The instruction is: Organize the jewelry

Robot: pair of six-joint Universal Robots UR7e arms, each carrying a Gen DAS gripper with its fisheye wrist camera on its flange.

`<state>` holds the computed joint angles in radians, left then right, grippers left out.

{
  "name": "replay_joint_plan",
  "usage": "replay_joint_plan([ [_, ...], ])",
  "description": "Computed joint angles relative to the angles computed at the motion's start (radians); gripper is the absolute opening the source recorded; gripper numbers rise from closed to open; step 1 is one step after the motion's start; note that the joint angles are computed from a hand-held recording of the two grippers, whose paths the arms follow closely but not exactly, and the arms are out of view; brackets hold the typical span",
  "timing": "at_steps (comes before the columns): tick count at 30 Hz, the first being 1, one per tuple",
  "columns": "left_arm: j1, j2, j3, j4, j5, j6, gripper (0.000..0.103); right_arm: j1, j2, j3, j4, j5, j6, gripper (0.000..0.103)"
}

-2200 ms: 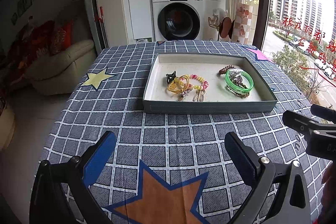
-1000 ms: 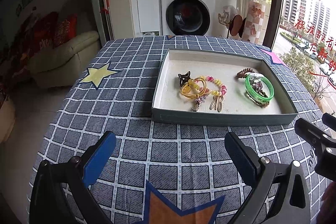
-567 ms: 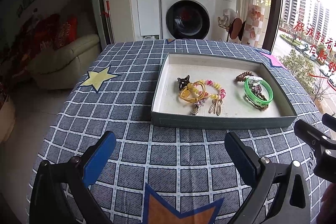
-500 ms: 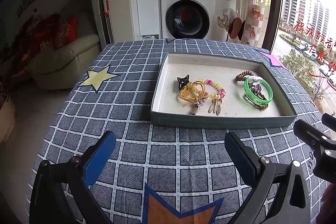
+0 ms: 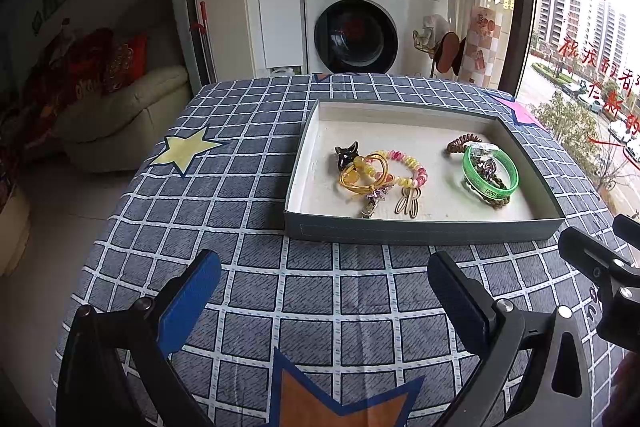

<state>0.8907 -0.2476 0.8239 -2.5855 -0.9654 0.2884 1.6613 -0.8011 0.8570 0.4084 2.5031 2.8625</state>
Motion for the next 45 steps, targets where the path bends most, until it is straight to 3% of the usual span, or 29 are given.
replay_joint_plan([
  [45,-0.003,-0.003,0.012,0.005,0.011,-0.001,0.103,0.001,-0.006,0.018,-0.004,0.002,0.015,0.103],
])
